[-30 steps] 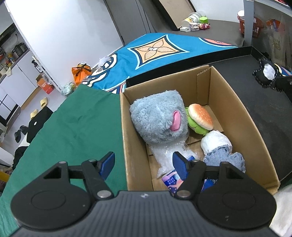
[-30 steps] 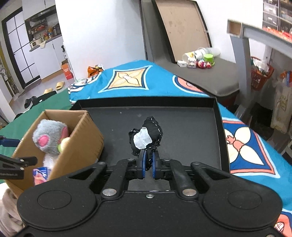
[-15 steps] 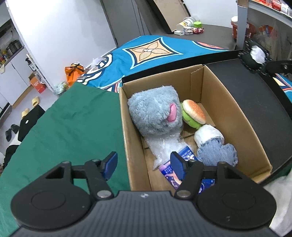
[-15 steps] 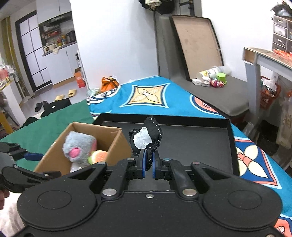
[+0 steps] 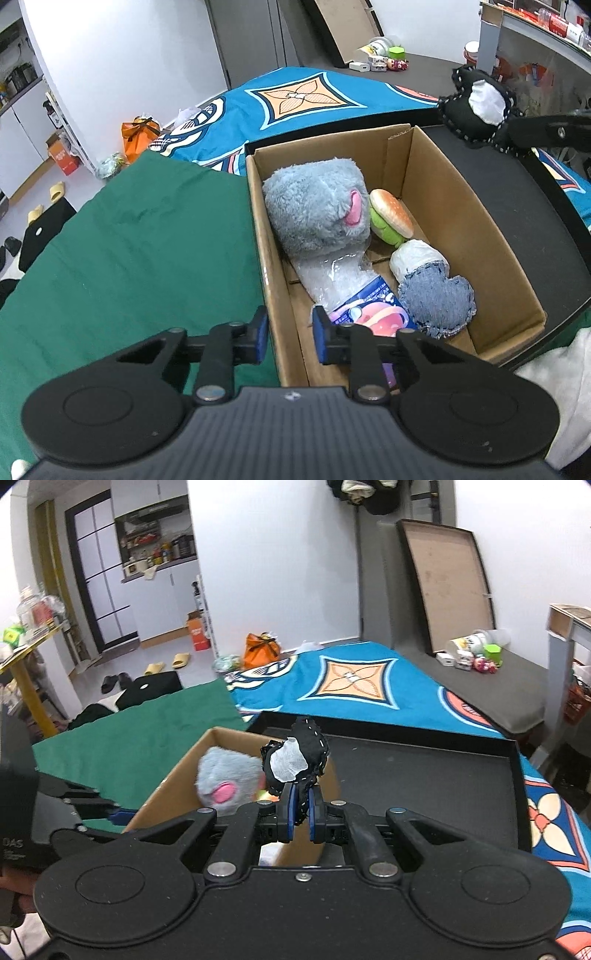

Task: Organize soft objects
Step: 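Carry the black-and-white plush with the right gripper into the box and release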

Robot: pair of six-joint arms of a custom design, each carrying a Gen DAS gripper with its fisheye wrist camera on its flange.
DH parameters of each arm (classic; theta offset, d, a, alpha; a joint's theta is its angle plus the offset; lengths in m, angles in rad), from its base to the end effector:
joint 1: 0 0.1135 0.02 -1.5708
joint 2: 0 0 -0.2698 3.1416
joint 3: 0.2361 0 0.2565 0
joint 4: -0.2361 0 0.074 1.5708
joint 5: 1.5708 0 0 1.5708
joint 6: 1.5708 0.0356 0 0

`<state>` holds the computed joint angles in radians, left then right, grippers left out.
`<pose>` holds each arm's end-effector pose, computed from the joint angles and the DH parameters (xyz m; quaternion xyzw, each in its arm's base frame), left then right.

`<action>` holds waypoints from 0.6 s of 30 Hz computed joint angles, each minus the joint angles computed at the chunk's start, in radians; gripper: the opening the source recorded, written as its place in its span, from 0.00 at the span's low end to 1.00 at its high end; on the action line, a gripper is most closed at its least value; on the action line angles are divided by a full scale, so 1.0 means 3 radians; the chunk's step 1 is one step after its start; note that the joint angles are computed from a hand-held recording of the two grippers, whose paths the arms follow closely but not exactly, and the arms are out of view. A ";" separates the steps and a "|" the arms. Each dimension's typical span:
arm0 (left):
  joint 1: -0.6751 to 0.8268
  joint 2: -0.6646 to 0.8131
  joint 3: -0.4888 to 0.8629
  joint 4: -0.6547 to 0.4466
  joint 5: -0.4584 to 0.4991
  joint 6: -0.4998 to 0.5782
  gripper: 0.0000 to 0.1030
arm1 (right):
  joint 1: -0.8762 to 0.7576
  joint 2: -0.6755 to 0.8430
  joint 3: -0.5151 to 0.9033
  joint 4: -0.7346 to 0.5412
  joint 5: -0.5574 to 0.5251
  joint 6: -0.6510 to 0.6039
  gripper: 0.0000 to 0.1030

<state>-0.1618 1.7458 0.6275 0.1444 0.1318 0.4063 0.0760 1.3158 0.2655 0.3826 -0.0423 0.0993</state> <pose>0.2868 -0.0516 0.0907 0.2859 0.9101 -0.0267 0.2989 0.2133 0.0178 0.1202 0.0013 0.8996 0.0571 0.4329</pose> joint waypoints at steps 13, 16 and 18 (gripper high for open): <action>0.0127 0.0016 0.0001 0.0012 0.0143 -0.0052 0.10 | 0.0628 -0.0156 0.0008 -0.0439 0.0171 0.0265 0.14; 0.0121 -0.0013 -0.0008 0.0001 0.0141 -0.0062 0.10 | 0.0634 -0.0278 -0.0031 -0.0571 0.0200 0.0315 0.26; 0.0111 -0.0013 -0.0020 0.0020 0.0117 -0.0075 0.10 | 0.0632 -0.0399 -0.0053 -0.0659 0.0265 0.0319 0.26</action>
<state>-0.1285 1.7420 0.6215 0.1504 0.1671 0.3838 0.2656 1.1960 0.2496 0.1849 0.0373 0.1950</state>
